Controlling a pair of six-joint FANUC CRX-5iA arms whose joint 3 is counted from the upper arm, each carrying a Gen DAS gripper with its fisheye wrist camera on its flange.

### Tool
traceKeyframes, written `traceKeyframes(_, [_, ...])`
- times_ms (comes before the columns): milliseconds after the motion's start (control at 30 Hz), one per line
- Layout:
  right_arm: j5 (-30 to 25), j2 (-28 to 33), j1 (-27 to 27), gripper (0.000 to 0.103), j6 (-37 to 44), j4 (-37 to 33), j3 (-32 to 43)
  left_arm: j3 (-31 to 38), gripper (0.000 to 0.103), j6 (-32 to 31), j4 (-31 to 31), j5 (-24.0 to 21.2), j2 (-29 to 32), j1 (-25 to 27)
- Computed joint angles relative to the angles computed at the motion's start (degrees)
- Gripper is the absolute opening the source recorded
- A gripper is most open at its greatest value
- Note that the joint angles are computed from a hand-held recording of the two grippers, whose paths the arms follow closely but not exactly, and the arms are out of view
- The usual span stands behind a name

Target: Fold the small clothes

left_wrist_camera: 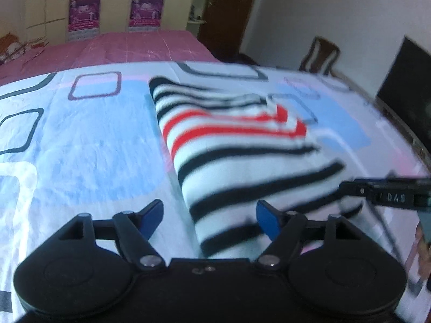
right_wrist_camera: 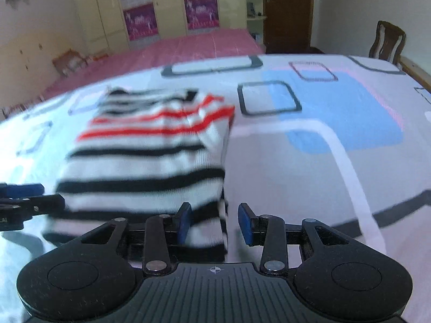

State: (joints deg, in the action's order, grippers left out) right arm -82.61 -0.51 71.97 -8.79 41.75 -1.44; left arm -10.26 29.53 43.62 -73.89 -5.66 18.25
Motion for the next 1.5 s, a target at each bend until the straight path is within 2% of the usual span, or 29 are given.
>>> traceKeyframes(33, [1.6, -0.6, -0.9, 0.038, -0.1, 0.2, -0.6, 0.6, 0.084, 1.5, 0.3, 0.5, 0.4, -0.5])
traceKeyframes(133, [6.8, -2.0, -4.3, 0.038, -1.6, -0.3, -2.3, 2.9, 0.089, 6.3, -0.3, 1.8, 2.3, -2.3])
traceKeyframes(367, [18.5, -4.2, -11.8, 0.039, -1.9, -2.6, -6.9, 6.0, 0.091, 14.0, -3.3, 4.6, 6.4, -6.0])
traceKeyframes(400, [19.7, -4.4, -12.6, 0.043, -2.3, -2.8, -7.4, 6.2, 0.094, 14.5, -3.2, 4.6, 6.9, -6.3])
traceKeyframes(467, [21.2, -4.4, -14.0, 0.082, -3.1, -2.6, -8.2, 6.1, 0.095, 15.1, -2.8, 5.2, 7.4, -6.8])
traceKeyframes(700, [28.7, -5.2, -17.1, 0.084, 0.4, -5.1, -10.7, 7.9, 0.095, 15.9, -2.3, 4.6, 10.1, -8.8])
traceKeyframes(867, [31.7, -4.5, -17.9, 0.083, 1.5, -4.8, -11.2, 7.3, 0.093, 15.4, -1.1, 5.1, 11.0, -9.6])
traceKeyframes(1000, [32.5, -3.1, -18.5, 0.08, 4.3, -5.8, -9.7, 6.4, 0.088, 15.9, -0.3, 5.6, 10.9, -9.7])
traceKeyframes(1067, [33.4, -3.0, -19.0, 0.071, 4.7, -6.7, -9.4, 6.4, 0.085, 16.2, -0.2, 5.8, 10.8, -9.9])
traceKeyframes(1100, [34.3, -3.2, -19.2, 0.067, 4.6, -7.3, -9.5, 6.3, 0.082, 16.4, -0.2, 6.0, 10.6, -10.0])
traceKeyframes(1167, [37.2, -4.1, -19.9, 0.048, 4.0, -8.9, -10.2, 6.0, 0.075, 16.2, -0.1, 6.5, 10.1, -10.2])
traceKeyframes(1267, [37.7, -4.8, -19.6, 0.037, 3.9, -8.7, -10.6, 5.4, 0.062, 16.1, 0.5, 7.3, 9.3, -10.0])
traceKeyframes(1333, [38.4, -5.7, -19.3, 0.036, 1.7, -7.2, -11.4, 5.2, 0.051, 15.5, 1.0, 7.5, 8.9, -9.8])
traceKeyframes(1500, [38.5, -6.7, -17.5, 0.035, -2.8, -2.7, -11.5, 6.0, 0.042, 14.5, 2.5, 5.5, 8.4, -8.4])
